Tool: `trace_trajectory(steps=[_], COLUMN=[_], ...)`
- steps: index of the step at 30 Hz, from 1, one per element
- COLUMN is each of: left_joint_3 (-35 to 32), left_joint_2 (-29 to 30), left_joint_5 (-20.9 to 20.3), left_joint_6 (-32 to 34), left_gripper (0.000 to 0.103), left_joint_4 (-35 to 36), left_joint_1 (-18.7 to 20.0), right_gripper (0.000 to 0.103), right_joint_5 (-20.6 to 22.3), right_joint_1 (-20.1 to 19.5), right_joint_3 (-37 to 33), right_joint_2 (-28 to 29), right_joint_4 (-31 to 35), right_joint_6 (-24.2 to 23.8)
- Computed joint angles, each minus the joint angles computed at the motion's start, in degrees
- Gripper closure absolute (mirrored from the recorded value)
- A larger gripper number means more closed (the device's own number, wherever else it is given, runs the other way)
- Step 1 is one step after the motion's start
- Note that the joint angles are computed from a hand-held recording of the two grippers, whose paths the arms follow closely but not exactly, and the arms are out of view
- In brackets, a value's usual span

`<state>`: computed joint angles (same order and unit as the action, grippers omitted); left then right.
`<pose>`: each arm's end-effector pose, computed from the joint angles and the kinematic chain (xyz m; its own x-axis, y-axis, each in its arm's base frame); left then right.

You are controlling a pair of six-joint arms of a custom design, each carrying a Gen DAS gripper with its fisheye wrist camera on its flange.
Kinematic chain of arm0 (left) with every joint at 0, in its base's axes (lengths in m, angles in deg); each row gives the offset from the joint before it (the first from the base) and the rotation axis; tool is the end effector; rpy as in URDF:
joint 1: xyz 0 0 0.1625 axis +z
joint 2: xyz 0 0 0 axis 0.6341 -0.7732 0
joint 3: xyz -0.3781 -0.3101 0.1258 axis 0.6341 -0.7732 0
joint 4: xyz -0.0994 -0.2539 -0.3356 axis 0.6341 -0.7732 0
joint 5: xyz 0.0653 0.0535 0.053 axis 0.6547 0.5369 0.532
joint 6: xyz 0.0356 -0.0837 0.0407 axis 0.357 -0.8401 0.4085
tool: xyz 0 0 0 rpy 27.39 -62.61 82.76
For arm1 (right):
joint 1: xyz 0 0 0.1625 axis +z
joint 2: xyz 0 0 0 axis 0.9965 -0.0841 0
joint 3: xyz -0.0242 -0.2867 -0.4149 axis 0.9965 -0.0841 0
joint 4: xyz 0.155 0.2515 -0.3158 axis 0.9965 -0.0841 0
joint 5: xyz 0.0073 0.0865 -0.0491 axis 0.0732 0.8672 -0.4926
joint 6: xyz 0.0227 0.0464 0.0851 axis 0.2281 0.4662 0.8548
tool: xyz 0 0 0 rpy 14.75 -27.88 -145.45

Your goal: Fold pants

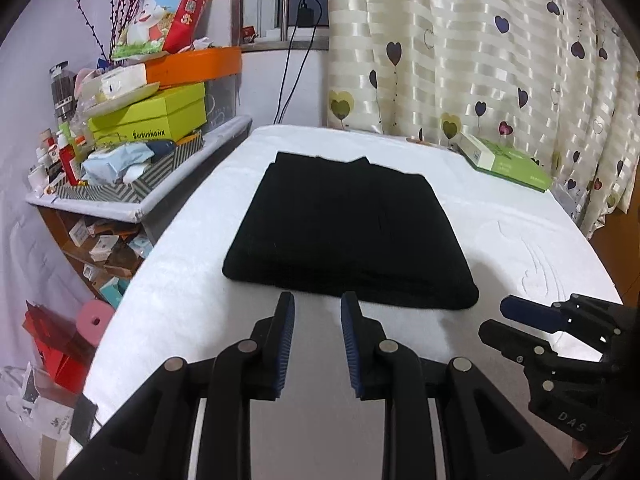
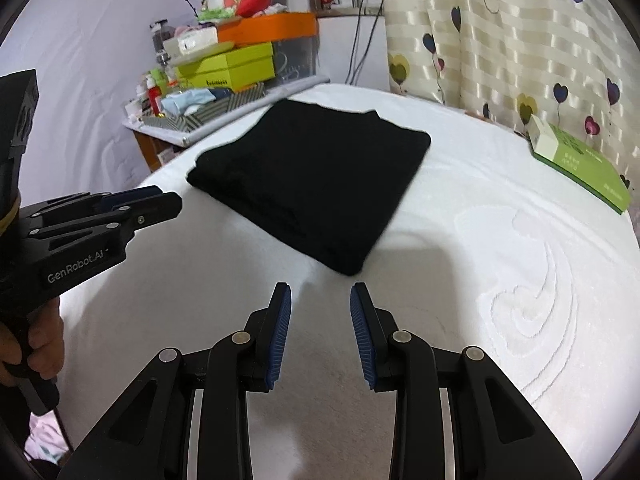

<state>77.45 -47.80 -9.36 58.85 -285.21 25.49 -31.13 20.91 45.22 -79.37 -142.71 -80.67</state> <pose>0.0255 -0.4436 0.2237 -0.7254 -0.1109 -0.6794 0.4385 0.6863 -0.5803 0.2475 -0.5018 -0.0800 -0.6340 -0.5827 0.5085 -0.7420 0.6436 -0.1878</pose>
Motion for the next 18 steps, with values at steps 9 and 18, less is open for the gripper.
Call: trace_trajectory(steps=[9, 18], left_joint_3=[-1.2, -2.41], left_joint_2=[2.94, 4.25], left_joint_5=[0.76, 1.97], left_joint_6=[-0.17, -1.49], left_gripper=[0.077, 0.072], left_joint_4=[1.4, 5.19], left_joint_1=[2.12, 3.56], right_gripper=[0.071, 0.055], right_joint_5=[-2.9, -3.43], right_joint_1=[-0.39, -0.03], right_joint_3=[-1.37, -1.68], right_joint_2=[1.43, 1.97], right_joint_4=[1.61, 2.23], right_joint_6=[-1.48, -2.7])
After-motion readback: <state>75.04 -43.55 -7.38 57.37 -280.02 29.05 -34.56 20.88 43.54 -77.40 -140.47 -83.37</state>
